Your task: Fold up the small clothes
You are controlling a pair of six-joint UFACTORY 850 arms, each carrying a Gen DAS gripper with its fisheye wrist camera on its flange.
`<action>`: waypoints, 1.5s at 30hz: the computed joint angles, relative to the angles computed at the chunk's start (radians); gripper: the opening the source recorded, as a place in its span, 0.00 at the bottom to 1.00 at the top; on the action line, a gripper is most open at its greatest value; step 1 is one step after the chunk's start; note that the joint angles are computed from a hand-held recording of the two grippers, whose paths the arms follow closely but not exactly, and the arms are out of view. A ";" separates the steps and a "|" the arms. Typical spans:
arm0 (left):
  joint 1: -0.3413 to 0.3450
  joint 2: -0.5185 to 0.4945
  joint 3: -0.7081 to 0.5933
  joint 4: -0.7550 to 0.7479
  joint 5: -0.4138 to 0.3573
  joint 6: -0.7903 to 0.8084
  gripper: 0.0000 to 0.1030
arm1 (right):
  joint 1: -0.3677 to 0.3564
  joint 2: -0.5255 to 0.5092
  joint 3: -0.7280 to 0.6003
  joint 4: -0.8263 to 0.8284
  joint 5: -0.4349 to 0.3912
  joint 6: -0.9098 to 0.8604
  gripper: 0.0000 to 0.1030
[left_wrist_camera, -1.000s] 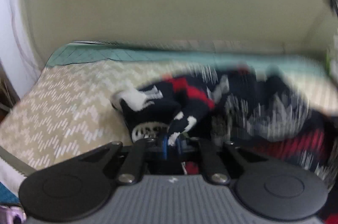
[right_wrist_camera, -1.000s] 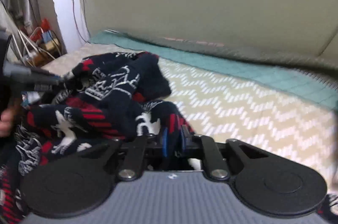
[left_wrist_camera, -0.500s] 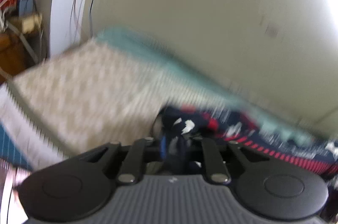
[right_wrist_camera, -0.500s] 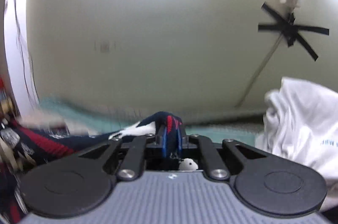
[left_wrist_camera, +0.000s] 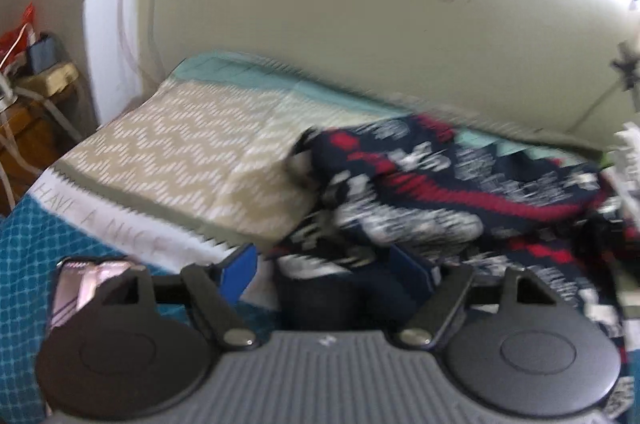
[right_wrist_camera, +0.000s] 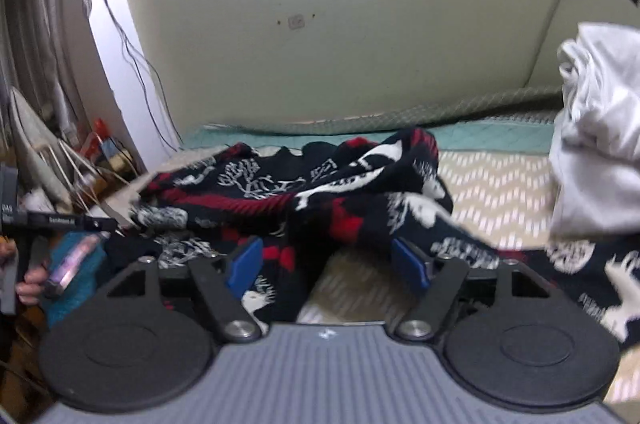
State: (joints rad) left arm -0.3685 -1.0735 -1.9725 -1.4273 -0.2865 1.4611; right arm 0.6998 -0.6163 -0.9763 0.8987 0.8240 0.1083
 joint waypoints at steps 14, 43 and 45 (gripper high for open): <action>-0.150 -0.051 -0.153 0.117 -0.414 -0.060 0.74 | 0.045 -0.063 -0.041 0.488 0.055 -0.707 0.43; -0.277 -0.260 -0.531 1.031 -0.385 -0.566 0.10 | 0.178 -0.203 -0.220 -0.150 0.124 -0.354 0.08; -0.250 -0.194 -0.421 0.893 -0.328 -0.461 0.10 | 0.167 -0.176 -0.173 -0.228 0.135 -0.316 0.09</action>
State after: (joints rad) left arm -0.6189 -1.2676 -2.3934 -0.5343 -0.6147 0.9996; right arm 0.8671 -0.7918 -1.1494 0.6705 0.9587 -0.2077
